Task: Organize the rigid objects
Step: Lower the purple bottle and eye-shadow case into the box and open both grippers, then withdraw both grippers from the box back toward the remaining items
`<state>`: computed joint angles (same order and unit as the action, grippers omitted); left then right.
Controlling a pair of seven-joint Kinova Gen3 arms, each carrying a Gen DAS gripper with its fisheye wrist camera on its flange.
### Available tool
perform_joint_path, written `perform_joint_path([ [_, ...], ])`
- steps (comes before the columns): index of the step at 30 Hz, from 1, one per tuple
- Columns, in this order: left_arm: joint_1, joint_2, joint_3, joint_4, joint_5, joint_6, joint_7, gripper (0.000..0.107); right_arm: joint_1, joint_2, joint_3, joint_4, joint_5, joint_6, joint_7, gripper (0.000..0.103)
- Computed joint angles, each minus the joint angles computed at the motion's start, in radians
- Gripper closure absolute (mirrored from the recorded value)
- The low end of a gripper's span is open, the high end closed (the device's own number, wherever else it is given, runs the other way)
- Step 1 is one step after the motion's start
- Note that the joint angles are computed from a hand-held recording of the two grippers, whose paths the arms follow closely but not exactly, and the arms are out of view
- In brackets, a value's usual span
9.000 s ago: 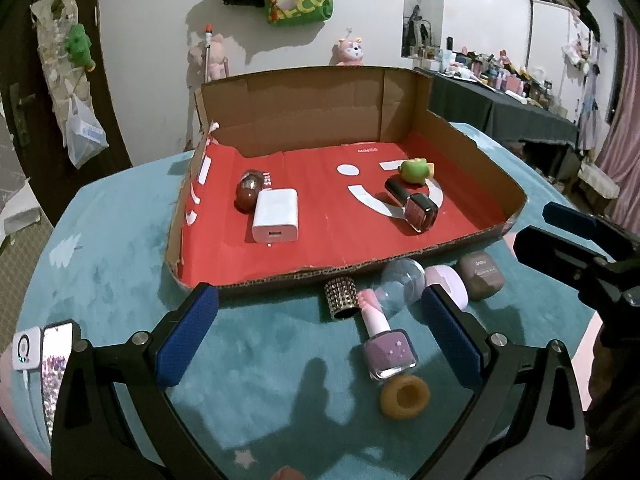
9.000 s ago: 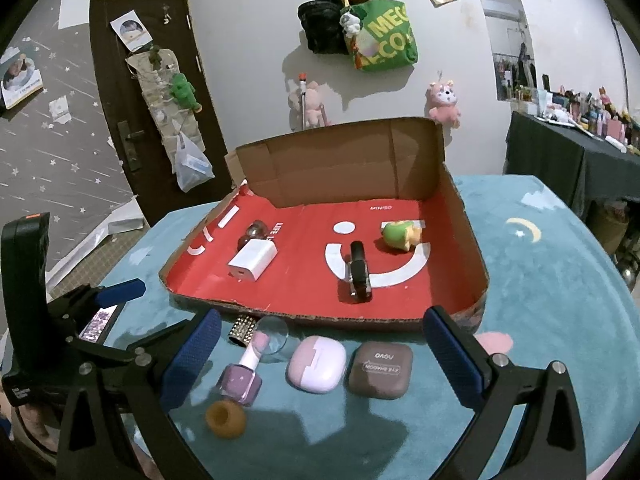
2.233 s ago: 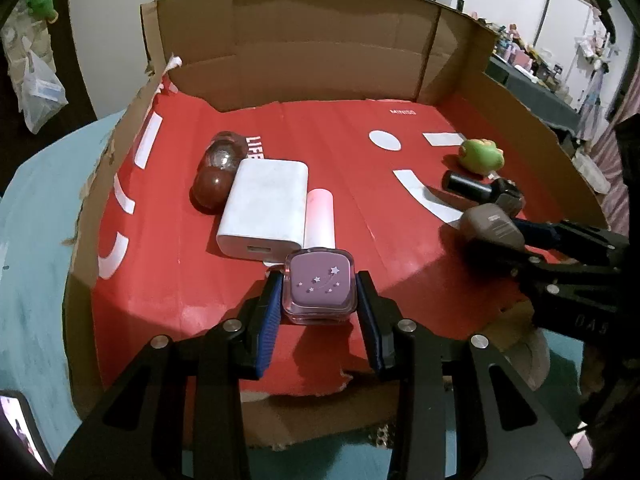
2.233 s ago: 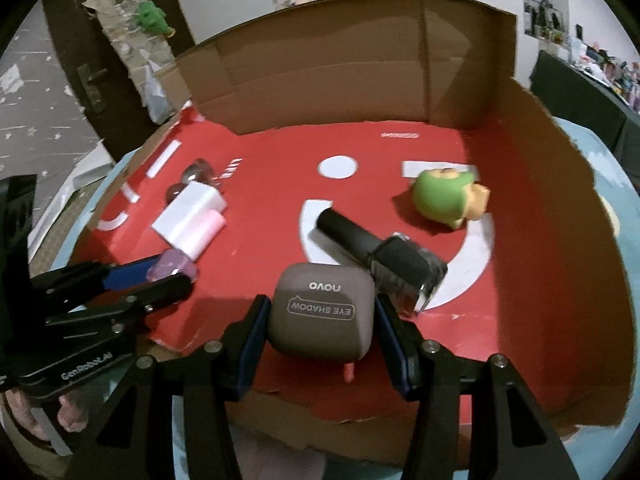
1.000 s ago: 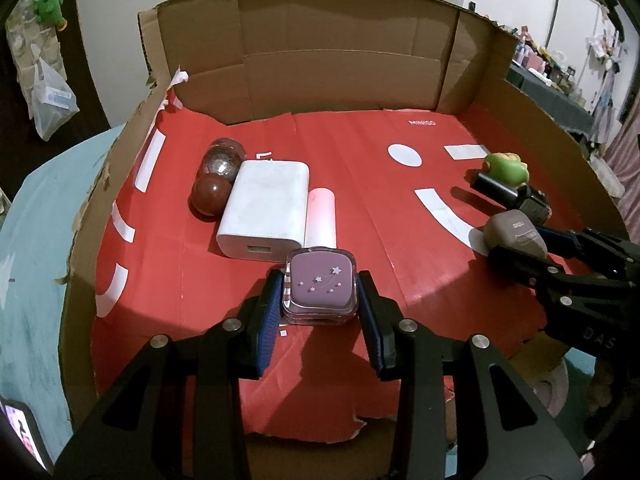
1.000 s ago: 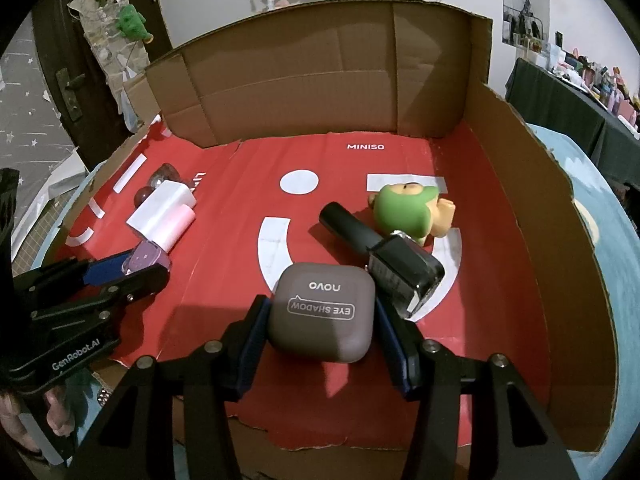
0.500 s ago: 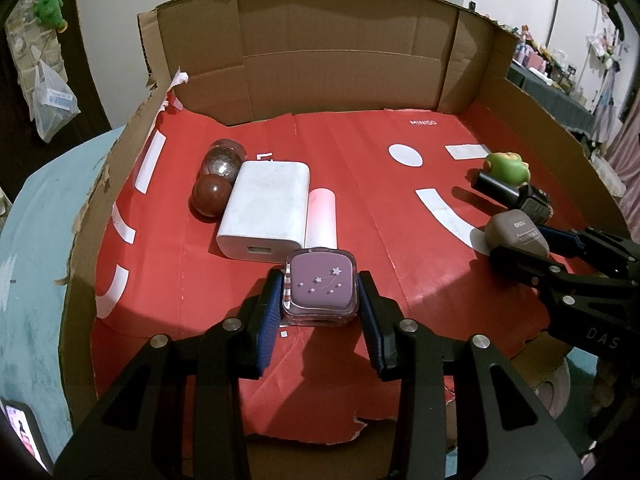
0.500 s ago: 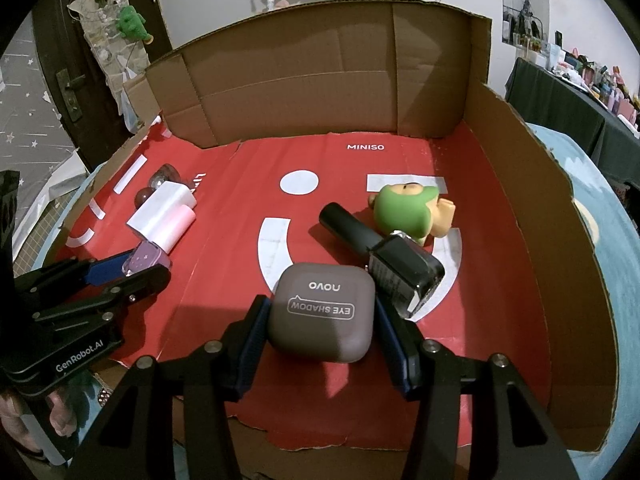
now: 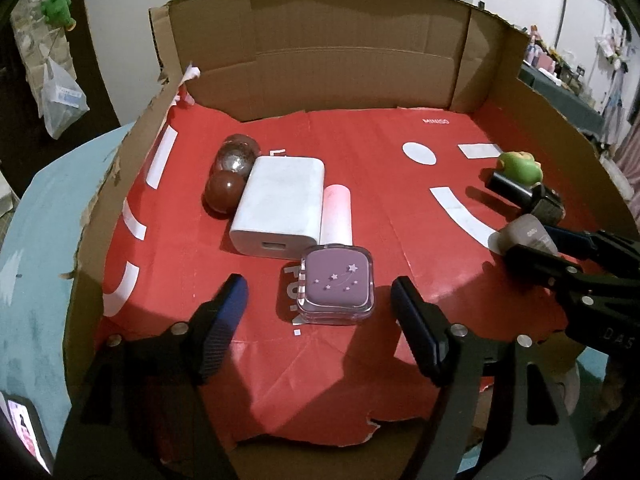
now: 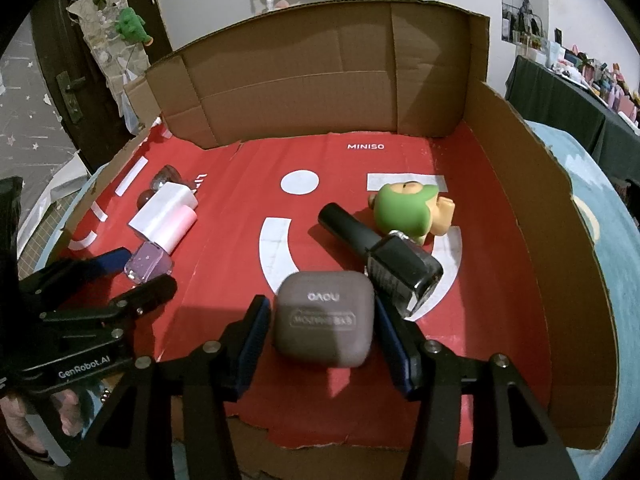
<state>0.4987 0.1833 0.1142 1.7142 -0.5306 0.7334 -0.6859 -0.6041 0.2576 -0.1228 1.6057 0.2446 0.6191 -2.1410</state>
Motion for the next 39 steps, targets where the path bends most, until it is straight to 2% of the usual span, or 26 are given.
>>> perform_joint_path([
  [15, 0.009, -0.004, 0.014, -0.007, 0.013, 0.028, -0.026, 0.034, 0.017, -0.017, -0.011, 0.023, -0.040, -0.013, 0.012, 0.029],
  [19, 0.032, -0.008, 0.015, -0.007, -0.024, 0.044, 0.001, 0.034, 0.017, -0.032, -0.010, 0.040, -0.038, -0.023, 0.004, 0.026],
  [22, 0.033, -0.016, 0.021, -0.005, -0.024, 0.047, 0.002, 0.026, 0.015, -0.045, -0.011, 0.052, -0.029, -0.031, -0.006, 0.022],
  [27, 0.038, -0.030, 0.030, 0.003, -0.045, 0.053, 0.022, 0.024, 0.022, -0.067, -0.021, 0.074, -0.035, -0.048, -0.008, 0.019],
  [31, 0.045, -0.047, 0.039, 0.015, -0.067, 0.051, 0.044, 0.013, 0.029, -0.089, -0.030, 0.098, -0.041, -0.076, -0.003, 0.012],
  [35, 0.055, -0.063, 0.050, 0.028, -0.111, 0.053, 0.091, 0.009, 0.030, -0.111, -0.037, 0.117, -0.036, -0.097, -0.003, 0.007],
  [39, 0.044, -0.080, 0.061, 0.042, -0.109, 0.039, 0.105, 0.007, 0.039, -0.131, -0.045, 0.138, -0.045, -0.124, 0.001, 0.004],
])
